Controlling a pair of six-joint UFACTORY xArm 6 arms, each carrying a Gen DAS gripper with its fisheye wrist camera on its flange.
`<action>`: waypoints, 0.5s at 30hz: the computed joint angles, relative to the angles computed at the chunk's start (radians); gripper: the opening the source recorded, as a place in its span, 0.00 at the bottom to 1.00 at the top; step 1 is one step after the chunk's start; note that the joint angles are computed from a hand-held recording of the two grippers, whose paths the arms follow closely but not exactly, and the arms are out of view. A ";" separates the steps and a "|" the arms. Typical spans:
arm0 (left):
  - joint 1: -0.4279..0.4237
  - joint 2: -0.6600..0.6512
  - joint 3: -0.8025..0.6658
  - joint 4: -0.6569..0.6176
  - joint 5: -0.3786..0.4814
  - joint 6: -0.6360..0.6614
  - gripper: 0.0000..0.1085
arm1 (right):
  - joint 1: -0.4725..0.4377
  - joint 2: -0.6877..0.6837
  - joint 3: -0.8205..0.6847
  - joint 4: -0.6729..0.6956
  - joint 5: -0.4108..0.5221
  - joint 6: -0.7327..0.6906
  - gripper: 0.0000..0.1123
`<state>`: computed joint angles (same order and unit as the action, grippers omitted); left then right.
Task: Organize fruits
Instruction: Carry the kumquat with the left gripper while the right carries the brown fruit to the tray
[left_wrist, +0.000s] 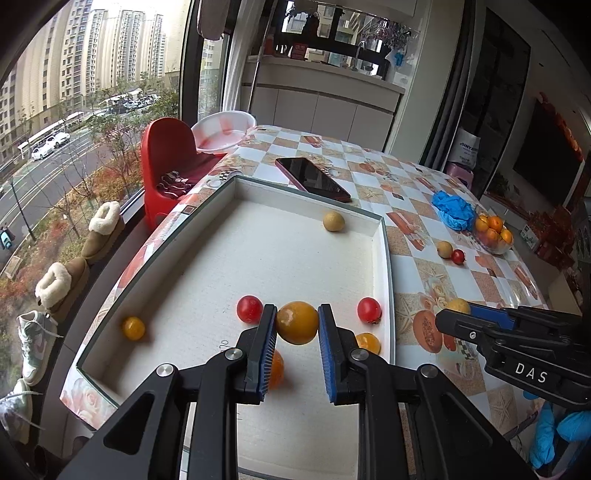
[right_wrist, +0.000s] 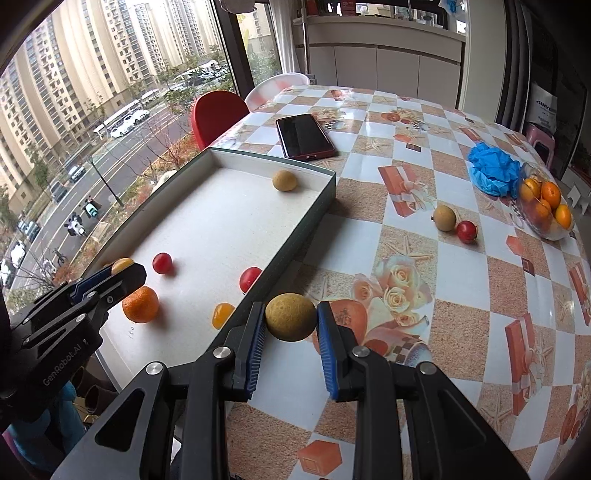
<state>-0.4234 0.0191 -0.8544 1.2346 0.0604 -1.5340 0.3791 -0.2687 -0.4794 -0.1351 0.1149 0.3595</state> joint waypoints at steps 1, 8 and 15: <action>0.007 0.002 -0.002 0.013 0.000 -0.010 0.22 | 0.009 0.015 -0.012 0.004 -0.002 -0.004 0.27; 0.057 0.038 -0.018 0.027 -0.016 -0.018 0.22 | 0.077 0.126 -0.112 0.044 -0.014 -0.039 0.27; 0.081 0.080 -0.026 -0.014 -0.024 0.016 0.22 | 0.128 0.229 -0.204 0.121 -0.012 -0.124 0.27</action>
<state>-0.3422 0.0993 -0.8799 1.2203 0.0362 -1.5184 0.5074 -0.0400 -0.6832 -0.0140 0.1025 0.2350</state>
